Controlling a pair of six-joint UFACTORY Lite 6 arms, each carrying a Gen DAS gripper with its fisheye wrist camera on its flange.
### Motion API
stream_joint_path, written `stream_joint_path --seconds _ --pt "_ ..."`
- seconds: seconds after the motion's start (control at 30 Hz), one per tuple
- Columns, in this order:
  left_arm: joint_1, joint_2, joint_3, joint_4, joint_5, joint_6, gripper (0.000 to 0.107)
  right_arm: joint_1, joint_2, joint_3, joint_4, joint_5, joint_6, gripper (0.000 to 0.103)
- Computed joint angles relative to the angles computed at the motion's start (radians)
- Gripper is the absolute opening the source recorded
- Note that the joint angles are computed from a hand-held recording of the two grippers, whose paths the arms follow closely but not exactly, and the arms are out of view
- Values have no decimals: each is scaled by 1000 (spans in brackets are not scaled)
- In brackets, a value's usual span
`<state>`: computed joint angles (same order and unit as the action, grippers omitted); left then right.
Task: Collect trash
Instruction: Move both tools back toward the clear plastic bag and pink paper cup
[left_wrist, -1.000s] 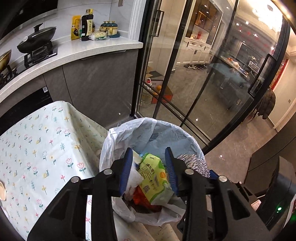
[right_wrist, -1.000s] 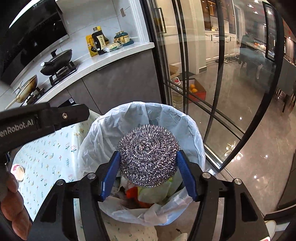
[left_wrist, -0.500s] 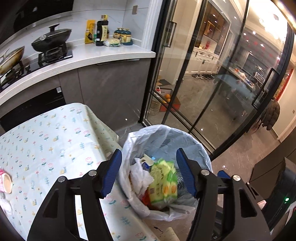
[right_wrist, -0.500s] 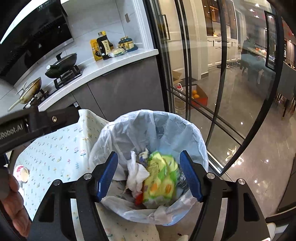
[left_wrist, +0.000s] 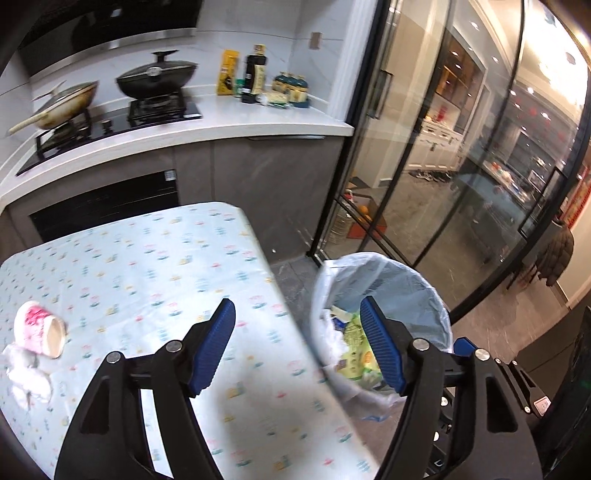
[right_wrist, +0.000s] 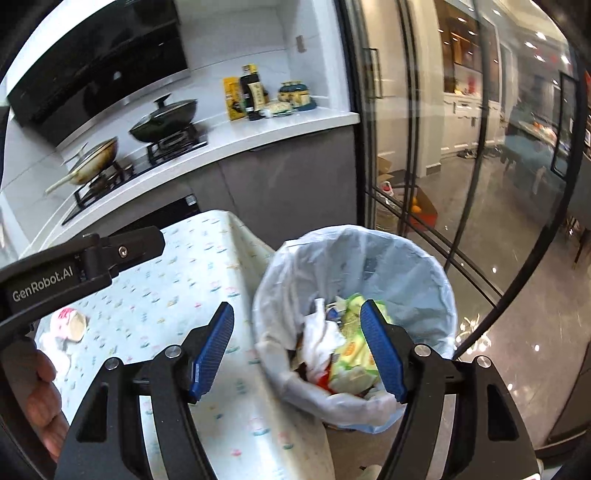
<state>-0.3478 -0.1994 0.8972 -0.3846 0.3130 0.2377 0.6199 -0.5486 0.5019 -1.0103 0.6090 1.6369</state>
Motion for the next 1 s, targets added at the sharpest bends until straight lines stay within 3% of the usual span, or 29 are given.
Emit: stream_joint_path --seconds 0.2,0.47,0.63,0.73,1.0 --pt "210 -125 -103 -172 57 251 71 183 150 111 -46 67 128 69" --pt "619 -125 -134 -423 203 681 71 345 403 309 -75 96 219 69" --pt "876 -20 -107 -521 282 913 76 415 567 451 -74 94 233 69" --pt "993 60 -88 -550 274 1044 76 442 664 543 -66 85 231 69" --pt "1187 295 42 -585 280 1216 76 478 931 814 -12 58 164 69"
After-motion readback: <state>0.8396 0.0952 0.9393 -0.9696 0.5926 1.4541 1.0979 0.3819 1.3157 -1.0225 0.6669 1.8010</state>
